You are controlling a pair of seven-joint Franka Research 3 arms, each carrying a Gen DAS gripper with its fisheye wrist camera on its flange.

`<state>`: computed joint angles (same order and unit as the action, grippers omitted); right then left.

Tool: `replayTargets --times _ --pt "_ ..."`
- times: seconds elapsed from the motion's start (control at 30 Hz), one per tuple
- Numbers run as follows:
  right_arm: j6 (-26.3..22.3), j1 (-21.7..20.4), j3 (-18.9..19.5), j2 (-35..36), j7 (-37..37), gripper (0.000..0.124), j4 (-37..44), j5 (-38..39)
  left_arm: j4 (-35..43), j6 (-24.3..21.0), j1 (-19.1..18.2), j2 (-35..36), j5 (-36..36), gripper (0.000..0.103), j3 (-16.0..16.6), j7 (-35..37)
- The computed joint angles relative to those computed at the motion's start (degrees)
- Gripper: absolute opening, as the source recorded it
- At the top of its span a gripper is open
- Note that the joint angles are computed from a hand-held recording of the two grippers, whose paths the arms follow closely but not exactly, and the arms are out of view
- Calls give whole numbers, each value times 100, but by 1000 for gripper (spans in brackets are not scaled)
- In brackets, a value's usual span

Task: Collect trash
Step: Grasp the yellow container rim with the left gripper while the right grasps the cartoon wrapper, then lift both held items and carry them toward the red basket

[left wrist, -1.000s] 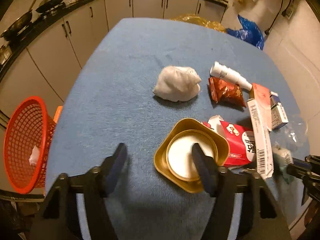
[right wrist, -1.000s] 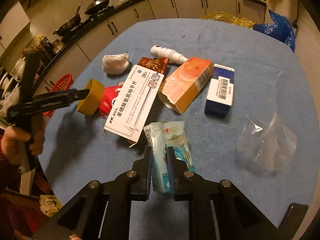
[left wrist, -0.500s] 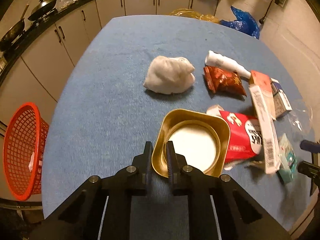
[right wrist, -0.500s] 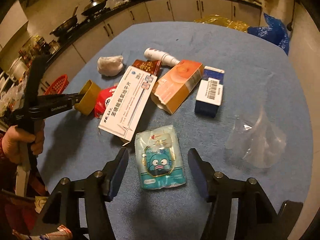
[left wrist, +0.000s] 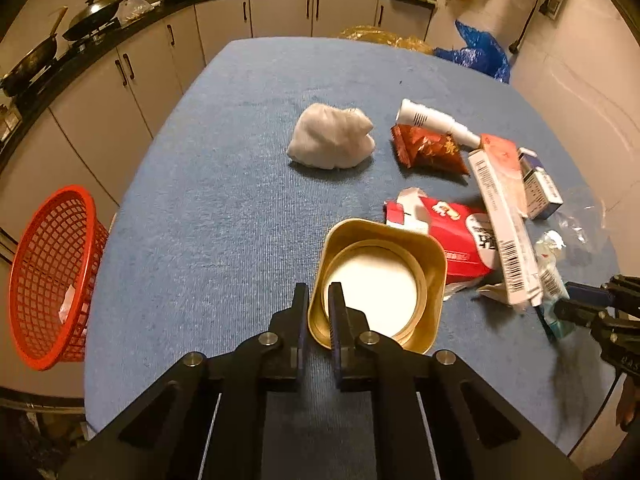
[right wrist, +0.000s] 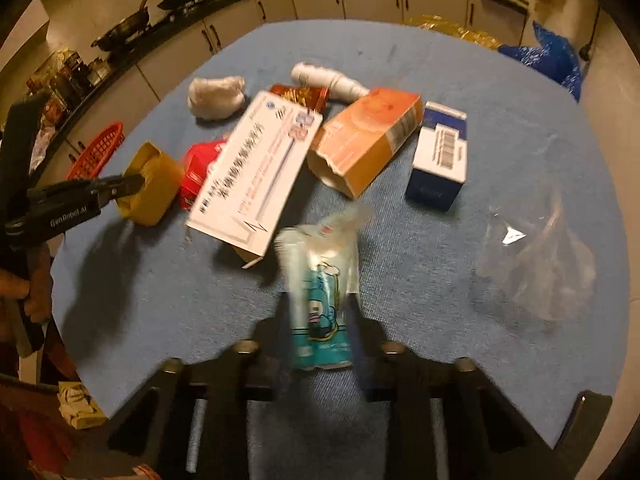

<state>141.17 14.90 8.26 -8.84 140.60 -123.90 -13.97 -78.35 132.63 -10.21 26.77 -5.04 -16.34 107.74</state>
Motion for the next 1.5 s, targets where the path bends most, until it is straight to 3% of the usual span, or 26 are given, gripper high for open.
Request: replayTargets --times 0.03,0.3,0.43,0.57,0.63,0.77,0.9,1.2,1.5 --pt "-66 -12 43 -45 188 7 15 -86 -70 26 25 -59 -37 8 -15 15" --pt "134 15 124 -225 707 7 -173 83 -258 -73 101 -253 -158 8 -26 233" --pt "-8 9 176 -200 855 10 -123 -12 -218 -268 88 -227 -107 8 19 272" --pt "-229 10 216 -191 1057 56 -62 -264 -158 -376 69 -152 -51 8 51 247" --pt "-368 21 194 -150 1014 61 -25 -313 -97 -434 45 -91 -14 8 62 216" --pt "-78 59 41 -109 726 61 -163 73 -37 -414 -13 -13 86 9 70 156" --pt "-148 138 30 121 364 61 0 264 -95 -298 -13 -23 106 9 54 174" --pt "-238 271 61 116 532 26 91 -147 -659 -17 133 -385 -182 6 -45 413" --pt "-19 214 159 -77 881 21 12 -169 -620 -58 222 -513 -577 6 -71 640"
